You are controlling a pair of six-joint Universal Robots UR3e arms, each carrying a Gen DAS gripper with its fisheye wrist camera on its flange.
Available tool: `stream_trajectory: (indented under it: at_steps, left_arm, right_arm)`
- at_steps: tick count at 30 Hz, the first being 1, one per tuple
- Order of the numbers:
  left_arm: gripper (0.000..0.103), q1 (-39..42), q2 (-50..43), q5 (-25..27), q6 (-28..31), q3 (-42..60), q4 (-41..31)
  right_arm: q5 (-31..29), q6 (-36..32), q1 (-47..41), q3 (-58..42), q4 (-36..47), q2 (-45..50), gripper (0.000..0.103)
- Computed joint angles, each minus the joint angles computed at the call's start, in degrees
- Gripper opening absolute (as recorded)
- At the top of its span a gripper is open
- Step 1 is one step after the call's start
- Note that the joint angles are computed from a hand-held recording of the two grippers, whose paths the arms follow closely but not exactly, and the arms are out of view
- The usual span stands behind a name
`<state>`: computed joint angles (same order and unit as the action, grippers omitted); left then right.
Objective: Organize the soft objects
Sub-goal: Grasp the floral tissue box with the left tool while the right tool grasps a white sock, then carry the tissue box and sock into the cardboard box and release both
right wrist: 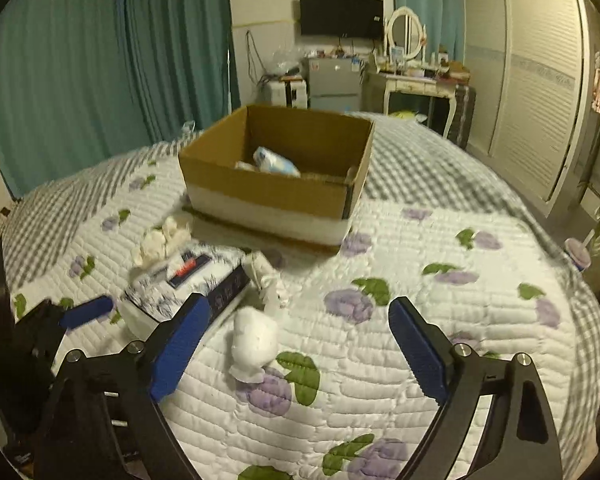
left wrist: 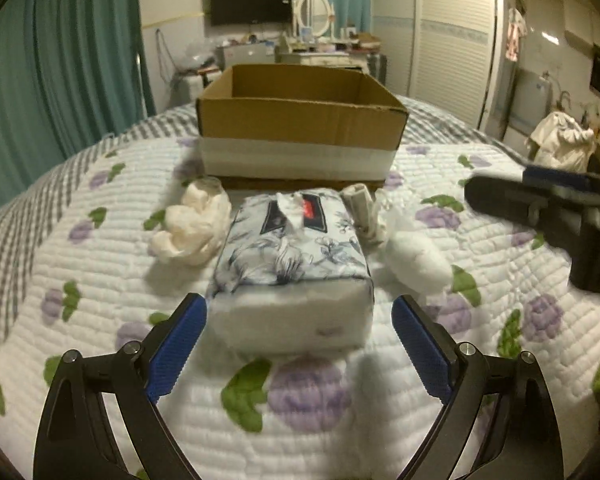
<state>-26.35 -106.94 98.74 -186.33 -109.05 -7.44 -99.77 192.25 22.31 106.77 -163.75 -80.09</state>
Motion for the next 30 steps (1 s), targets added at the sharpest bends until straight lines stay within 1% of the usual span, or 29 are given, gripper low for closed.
stream_trajectory:
  at_steps: [2,4,6,7,8,10,12,13,15,17,18,19,20,22,25,30]
  left_arm:
    - [0.095,-0.1,-2.1,1.3,0.9,1.3,1.3]
    - [0.094,0.5,-3.1,0.4,1.9,1.4,3.2]
    - [0.084,1.9,-3.1,-1.8,2.9,-0.1,5.9]
    - [0.075,2.3,-3.1,-1.9,3.5,-0.9,6.9]
    - [0.072,3.0,-3.2,-2.8,4.0,-1.4,7.4]
    - [0.068,4.9,-1.8,-6.1,4.7,-4.1,9.3]
    - [0.067,5.9,-0.7,-7.3,4.7,-5.6,10.2]
    - [0.066,6.1,-0.2,-7.6,4.7,-6.4,10.5]
    - [0.065,6.8,1.2,-8.4,4.9,-7.8,10.9]
    - [0.064,6.9,2.4,-8.4,5.6,-9.0,11.0]
    - [0.063,6.7,2.9,-8.0,5.9,-9.6,11.2]
    - [0.057,6.9,3.5,-8.2,6.2,-10.3,11.6]
    - [0.055,7.1,3.9,-8.7,6.4,-10.8,11.6]
    - [0.055,7.8,5.3,-9.5,6.3,-11.9,11.1]
    - [0.054,8.4,6.7,-10.6,6.2,-12.6,9.4]
    - [0.050,9.9,12.2,-13.2,6.3,-16.5,7.7]
  right_arm:
    - [0.4,0.4,-0.2,-1.1,1.6,1.5,0.085]
    - [2.9,0.8,-1.4,-0.8,1.3,2.1,0.084]
    - [4.0,1.3,-2.0,-1.1,1.6,3.1,0.081]
    - [4.7,1.5,-2.4,-1.3,1.7,3.6,0.076]
    - [5.4,1.6,-2.6,-1.4,1.8,3.8,0.072]
    - [6.9,1.8,-3.0,-2.1,2.4,4.7,0.068]
    - [7.8,1.6,-2.8,-3.5,3.4,6.1,0.060]
    - [8.3,1.2,-2.5,-4.5,4.2,7.0,0.055]
    - [8.7,0.5,-1.7,-6.2,5.2,8.6,0.051]
    - [8.3,0.0,-0.5,-8.4,6.9,10.4,0.037]
    - [8.0,-0.4,0.0,-9.3,7.8,11.1,0.034]
    - [6.8,-0.9,0.9,-10.3,8.5,11.9,0.032]
    - [6.0,-1.2,1.4,-10.7,8.6,12.3,0.028]
    - [5.0,-1.2,2.0,-10.5,8.5,12.0,0.025]
    - [5.1,-0.3,1.8,-9.1,8.8,10.6,0.022]
    - [1.4,1.0,3.8,-8.9,11.0,8.0,0.020]
